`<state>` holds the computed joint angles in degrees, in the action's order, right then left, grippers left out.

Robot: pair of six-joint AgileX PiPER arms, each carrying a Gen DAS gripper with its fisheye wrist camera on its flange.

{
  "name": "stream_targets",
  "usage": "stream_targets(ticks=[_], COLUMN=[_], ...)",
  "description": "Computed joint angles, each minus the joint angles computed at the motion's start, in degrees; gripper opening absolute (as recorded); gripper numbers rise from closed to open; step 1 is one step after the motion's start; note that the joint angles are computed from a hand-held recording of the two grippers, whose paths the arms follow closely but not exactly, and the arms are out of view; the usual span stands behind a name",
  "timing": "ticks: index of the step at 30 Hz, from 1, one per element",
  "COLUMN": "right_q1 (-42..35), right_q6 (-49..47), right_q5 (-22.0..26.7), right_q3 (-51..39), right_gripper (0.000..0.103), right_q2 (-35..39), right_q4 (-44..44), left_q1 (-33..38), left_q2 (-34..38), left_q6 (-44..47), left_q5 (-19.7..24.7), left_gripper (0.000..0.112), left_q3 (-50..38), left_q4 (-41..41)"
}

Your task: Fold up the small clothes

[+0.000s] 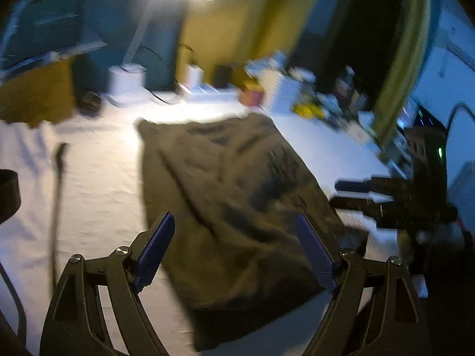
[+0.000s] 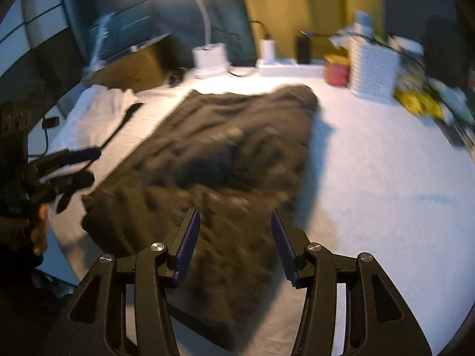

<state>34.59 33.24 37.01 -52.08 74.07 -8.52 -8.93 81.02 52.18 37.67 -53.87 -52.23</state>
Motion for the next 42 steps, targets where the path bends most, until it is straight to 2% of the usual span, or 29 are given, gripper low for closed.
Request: stream_targets(ticks=[1,3,5,8,12,14,17,22,23,24,25,26,27,33,42], right_q1=[-0.3,-0.7,0.3,2.2,5.8,9.8,16.5,14.9,14.1,13.4,12.4,11.8,10.9,4.6,-5.3], right_q6=[0.9,1.3,3.4,6.3,9.1,14.9,25.3,22.4,21.7,20.7,19.4,18.7,17.8,11.9,1.4], right_q5=[-0.2,-0.6,-0.8,-1.3,0.0,0.6,3.1,3.5,3.6,3.6,3.5,3.4,3.3,1.5,-1.7], right_q3=[1.4,3.2,4.7,6.1,6.9,7.4,8.2,7.6,7.2,6.9,6.4,6.1,5.6,2.7,-2.4], right_gripper=[0.053,0.053,0.053,0.053,0.054,0.061,0.062,0.062,0.062,0.062,0.062,0.062,0.062,0.062,0.062], right_q2=[-0.6,-1.5,-1.8,-2.1,-1.6,-1.0,-0.5,-0.8,-0.7,-0.7,-0.6,-0.6,-0.5,0.7,6.2], right_q4=[-0.5,-0.2,-1.4,-2.7,-5.2,-10.6,-20.7,-18.2,-17.8,-17.4,-17.0,-16.9,-16.8,-14.3,-9.1], left_q1=[-1.3,-2.5,-3.6,-1.9,2.4,3.2,4.7,6.1,5.4,4.9,4.6,4.0,3.7,3.7,2.5], left_q2=[1.5,3.4,3.5,0.3,-4.2,-4.4,-4.2,-4.6,-4.6,-4.5,-4.4,-4.3,-4.1,2.2,11.9], left_q6=[-1.4,-1.7,-2.8,-1.4,-1.7,-2.6,-3.1,-6.5,-8.6,-10.2,-12.1,-13.9,-15.6,-16.4,-12.5], left_q5=[0.4,1.1,0.5,0.6,2.9,2.8,3.6,4.4,3.5,2.7,1.5,-0.2,-1.8,-2.0,-2.3], left_gripper=[0.066,0.034,0.014,0.003,0.003,0.003,0.003,0.005,0.011,0.028,0.040,0.064,0.073,0.073,0.073], left_q3=[-0.4,-0.2,0.5,2.7,4.7,5.1,6.4,5.5,4.8,4.3,3.9,3.6,3.4,-3.5,-14.5], left_q4=[1.7,2.6,5.0,4.8,6.9,8.4,9.6,10.7,12.6,14.0,15.6,17.1,18.2,17.5,15.1])
